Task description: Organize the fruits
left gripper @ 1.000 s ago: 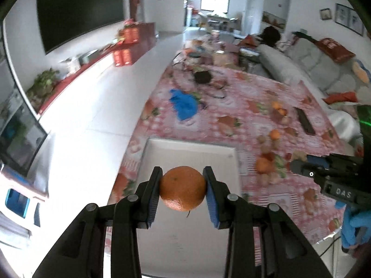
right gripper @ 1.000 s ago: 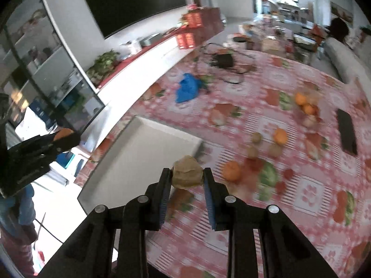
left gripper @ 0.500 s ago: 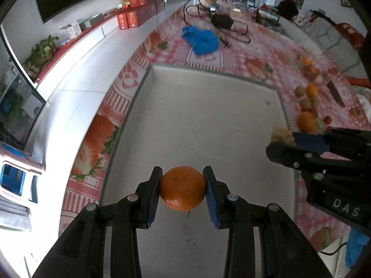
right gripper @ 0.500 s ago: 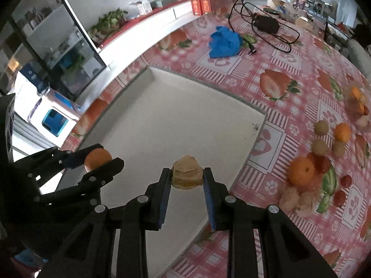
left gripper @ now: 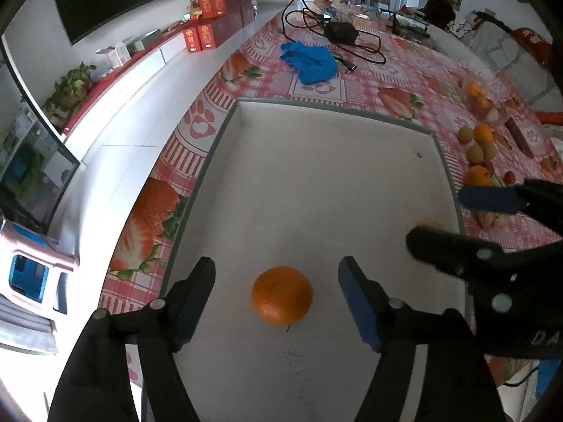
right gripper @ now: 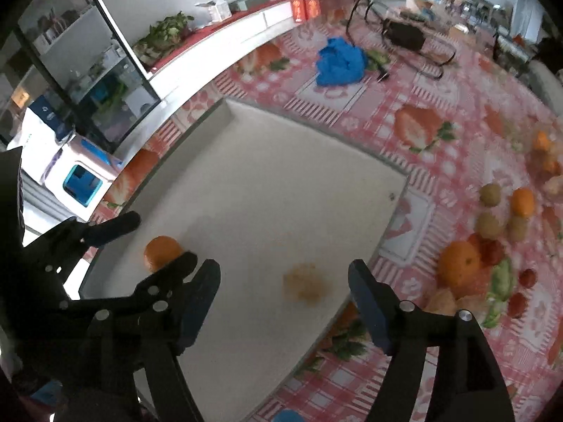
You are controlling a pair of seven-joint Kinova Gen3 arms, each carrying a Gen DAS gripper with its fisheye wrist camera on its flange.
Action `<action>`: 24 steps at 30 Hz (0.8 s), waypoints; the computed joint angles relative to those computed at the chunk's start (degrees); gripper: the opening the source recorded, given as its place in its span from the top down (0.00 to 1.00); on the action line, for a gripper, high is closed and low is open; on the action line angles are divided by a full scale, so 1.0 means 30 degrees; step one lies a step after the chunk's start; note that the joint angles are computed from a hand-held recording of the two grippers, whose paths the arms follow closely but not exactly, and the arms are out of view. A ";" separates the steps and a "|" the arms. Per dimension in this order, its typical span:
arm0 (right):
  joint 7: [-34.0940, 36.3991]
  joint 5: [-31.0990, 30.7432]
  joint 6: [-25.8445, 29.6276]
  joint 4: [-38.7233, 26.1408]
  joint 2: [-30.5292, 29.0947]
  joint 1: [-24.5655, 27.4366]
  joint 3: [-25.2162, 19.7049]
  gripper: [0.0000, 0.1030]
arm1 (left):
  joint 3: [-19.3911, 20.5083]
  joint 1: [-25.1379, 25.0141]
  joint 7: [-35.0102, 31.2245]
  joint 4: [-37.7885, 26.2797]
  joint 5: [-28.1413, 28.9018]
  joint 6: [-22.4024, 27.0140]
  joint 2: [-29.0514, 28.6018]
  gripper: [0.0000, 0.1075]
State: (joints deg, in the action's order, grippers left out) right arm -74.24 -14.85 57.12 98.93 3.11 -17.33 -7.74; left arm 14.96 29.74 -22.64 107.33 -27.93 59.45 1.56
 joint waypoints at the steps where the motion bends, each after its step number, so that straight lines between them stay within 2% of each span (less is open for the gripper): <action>1: -0.0153 0.0300 -0.0155 0.0068 -0.0206 -0.0070 -0.0029 0.26 | 0.0033 0.0033 0.0031 -0.0157 -0.0045 0.0212 0.0055 0.28; 3: -0.0165 0.0446 -0.0367 0.0204 -0.0604 -0.0010 0.0055 0.26 | 0.0093 0.0152 0.0192 -0.0383 -0.0182 0.0553 0.0082 0.28; 4: -0.0065 0.0330 -0.0435 0.0301 -0.0805 0.0119 0.0174 0.22 | 0.0146 0.0239 0.0300 -0.0531 -0.0280 0.0727 0.0044 0.28; 5: 0.0008 0.0223 -0.0500 0.0399 -0.1001 0.0286 0.0327 0.06 | 0.0200 0.0319 0.0379 -0.0632 -0.0374 0.0830 0.0003 0.28; 6: 0.0013 0.0143 -0.0702 0.0616 -0.1298 0.0510 0.0521 0.00 | 0.0292 0.0434 0.0476 -0.0794 -0.0518 0.0986 -0.0023 0.28; 12: 0.0918 -0.0960 -0.0949 0.1664 -0.2441 0.2401 0.2175 0.00 | 0.0863 0.1386 0.0479 -0.2093 -0.1214 0.1342 0.0275 0.27; 17: 0.1637 -0.0759 -0.1070 0.2807 -0.2719 0.4388 0.3530 0.00 | 0.1279 0.2712 -0.0147 -0.3309 -0.1397 0.0026 0.1006 0.27; 20: 0.1361 0.0246 -0.1693 0.3686 -0.2702 0.5654 0.4077 0.00 | 0.1346 0.3953 -0.0385 -0.4192 -0.1941 -0.0628 0.2164 0.26; 24: 0.1517 0.1125 -0.2630 0.4560 -0.2482 0.7294 0.4964 0.00 | 0.0948 0.6022 -0.0034 -0.5424 -0.3186 -0.0414 0.4369 0.25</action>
State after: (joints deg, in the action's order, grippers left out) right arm -69.69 -11.48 49.23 112.62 -4.33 4.55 7.15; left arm 17.80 47.80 -22.75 91.05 -37.48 58.21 14.67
